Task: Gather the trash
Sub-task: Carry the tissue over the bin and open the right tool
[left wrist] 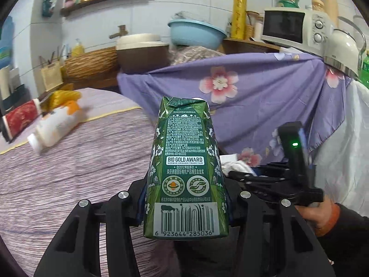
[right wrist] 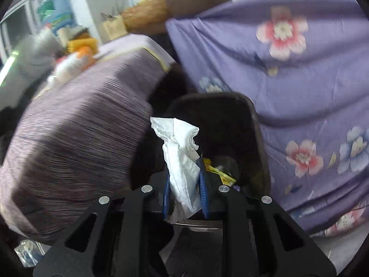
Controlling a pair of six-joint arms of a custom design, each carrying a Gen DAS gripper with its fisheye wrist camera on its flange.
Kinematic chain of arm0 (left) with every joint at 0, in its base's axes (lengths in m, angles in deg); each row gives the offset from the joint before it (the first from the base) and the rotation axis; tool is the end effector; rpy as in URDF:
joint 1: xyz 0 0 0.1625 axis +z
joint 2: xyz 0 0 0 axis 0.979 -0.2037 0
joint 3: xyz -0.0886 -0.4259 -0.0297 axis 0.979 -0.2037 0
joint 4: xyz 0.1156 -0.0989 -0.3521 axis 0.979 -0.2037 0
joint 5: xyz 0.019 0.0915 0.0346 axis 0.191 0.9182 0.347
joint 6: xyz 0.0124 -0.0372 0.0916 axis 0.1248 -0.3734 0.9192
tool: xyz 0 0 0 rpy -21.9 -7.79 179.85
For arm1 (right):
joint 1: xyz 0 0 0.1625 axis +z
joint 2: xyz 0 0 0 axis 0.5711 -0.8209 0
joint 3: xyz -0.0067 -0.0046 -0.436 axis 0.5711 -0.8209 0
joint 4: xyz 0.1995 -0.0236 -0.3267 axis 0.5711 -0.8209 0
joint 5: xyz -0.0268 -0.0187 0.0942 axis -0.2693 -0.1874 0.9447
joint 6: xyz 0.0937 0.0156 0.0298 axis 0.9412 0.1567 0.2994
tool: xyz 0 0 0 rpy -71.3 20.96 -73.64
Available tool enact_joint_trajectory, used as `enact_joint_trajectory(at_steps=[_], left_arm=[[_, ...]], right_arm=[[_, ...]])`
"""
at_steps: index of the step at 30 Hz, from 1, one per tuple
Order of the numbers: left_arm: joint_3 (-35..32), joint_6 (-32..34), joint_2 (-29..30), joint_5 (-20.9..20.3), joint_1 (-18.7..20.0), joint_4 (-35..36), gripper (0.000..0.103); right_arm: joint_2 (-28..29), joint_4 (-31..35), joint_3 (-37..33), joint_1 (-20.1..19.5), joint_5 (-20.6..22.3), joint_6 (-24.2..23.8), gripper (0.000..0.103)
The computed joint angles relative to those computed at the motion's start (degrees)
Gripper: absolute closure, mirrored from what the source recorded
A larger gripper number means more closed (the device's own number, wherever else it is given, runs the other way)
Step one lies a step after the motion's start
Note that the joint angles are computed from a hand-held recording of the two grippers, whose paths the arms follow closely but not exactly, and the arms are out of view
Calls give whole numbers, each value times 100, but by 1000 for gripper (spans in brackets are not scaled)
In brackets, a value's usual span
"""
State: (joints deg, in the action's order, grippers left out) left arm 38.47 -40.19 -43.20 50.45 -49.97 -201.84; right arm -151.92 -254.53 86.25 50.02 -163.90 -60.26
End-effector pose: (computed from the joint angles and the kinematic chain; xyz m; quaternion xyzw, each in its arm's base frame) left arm -0.3740 -0.4523 0.0579 0.1914 0.8352 -0.4071 0.3163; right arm 0.0677 -0.5785 0.2465 0.3204 -0.9064 0.2112 0.1767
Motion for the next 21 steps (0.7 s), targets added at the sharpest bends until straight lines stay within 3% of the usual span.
enact_joint_trajectory(at_steps=[6, 7, 9, 10, 21], left_arm=[[-379, 347, 414, -455, 220, -206, 54], [-416, 349, 455, -468, 238, -175, 54], [-497, 345, 573, -470, 278, -100, 54], [-537, 331, 628, -478, 295, -77, 54], [-839, 460, 945, -688, 577, 34, 54]], right_arm=[[491, 20, -381, -142, -255, 90, 77], [595, 79, -480, -161, -327, 150, 73], [708, 96, -578, -222, -344, 271, 48], [738, 83, -596, -249, -343, 324, 43], [455, -577, -190, -272, -605, 21, 41]])
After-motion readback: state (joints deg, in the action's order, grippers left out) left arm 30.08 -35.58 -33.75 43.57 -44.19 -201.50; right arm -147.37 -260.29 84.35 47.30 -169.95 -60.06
